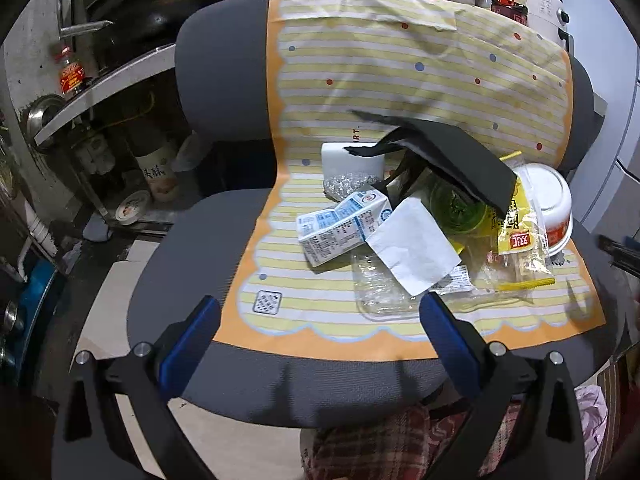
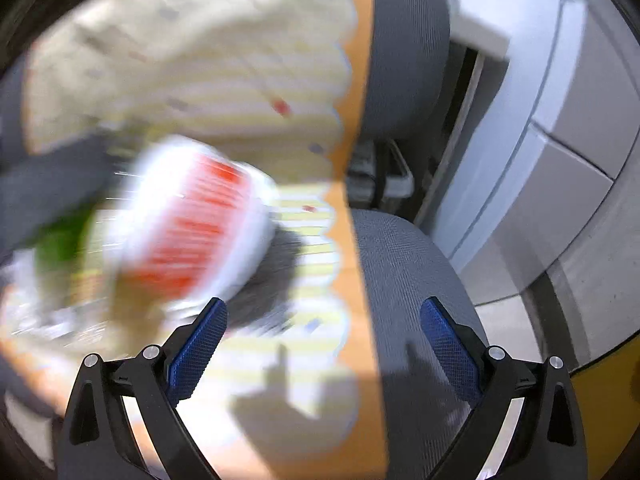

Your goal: Collect trash

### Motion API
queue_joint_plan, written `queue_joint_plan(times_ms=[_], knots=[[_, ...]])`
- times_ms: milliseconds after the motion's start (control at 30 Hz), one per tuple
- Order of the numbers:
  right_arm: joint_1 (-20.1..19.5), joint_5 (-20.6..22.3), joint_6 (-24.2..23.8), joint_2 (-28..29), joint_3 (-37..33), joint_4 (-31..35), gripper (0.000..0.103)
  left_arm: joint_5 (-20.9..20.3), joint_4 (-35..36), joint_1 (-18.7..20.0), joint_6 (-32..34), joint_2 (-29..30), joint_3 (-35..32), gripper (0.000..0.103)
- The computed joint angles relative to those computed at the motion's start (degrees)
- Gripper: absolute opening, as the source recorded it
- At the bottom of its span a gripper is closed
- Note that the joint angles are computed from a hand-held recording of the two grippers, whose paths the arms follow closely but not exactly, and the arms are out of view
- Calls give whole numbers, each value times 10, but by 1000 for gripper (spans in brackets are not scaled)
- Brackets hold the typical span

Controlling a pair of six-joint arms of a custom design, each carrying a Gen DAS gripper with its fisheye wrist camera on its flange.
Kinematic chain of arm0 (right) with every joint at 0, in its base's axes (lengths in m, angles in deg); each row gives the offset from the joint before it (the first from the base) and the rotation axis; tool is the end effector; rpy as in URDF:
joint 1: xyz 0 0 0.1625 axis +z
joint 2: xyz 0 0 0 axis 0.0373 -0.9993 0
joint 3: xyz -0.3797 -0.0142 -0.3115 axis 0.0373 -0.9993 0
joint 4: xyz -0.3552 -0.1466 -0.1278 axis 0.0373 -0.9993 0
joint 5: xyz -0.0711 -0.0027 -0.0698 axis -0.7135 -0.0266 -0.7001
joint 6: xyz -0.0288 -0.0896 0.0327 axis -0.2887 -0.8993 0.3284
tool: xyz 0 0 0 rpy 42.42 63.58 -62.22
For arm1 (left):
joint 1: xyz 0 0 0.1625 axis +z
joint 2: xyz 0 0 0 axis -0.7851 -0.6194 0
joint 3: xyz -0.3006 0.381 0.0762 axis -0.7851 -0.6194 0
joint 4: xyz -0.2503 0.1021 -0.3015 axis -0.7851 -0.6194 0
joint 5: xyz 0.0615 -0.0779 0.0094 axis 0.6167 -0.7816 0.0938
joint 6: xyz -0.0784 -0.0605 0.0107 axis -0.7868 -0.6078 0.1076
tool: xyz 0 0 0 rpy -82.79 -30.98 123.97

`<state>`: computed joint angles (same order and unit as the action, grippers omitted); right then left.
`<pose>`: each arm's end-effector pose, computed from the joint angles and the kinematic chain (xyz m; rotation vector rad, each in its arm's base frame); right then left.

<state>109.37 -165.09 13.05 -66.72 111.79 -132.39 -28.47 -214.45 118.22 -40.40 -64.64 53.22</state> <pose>0.3191 -0.6472 0.0617 0.3495 -2.1991 0.9050 -0.0188 -0.5827 0.4063 0.2719 2.1179 -0.8706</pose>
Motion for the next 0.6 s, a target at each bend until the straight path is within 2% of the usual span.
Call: queue_joint_plan(times_ms=[133,233,333,600], knots=[[64,-5,26,-26,66,-49,96,9,-13,-8,10,-10,10,97],[89,-14,42,-36,80,-58,97,9,-14,-12,11,-16,12,97],[99,-22,58,-43,85,-52,97,9,-21,-15,17,-19,14,97],[104,-29,63,-47,90,-68,97,8,-31,-17,21,-23,17,97]])
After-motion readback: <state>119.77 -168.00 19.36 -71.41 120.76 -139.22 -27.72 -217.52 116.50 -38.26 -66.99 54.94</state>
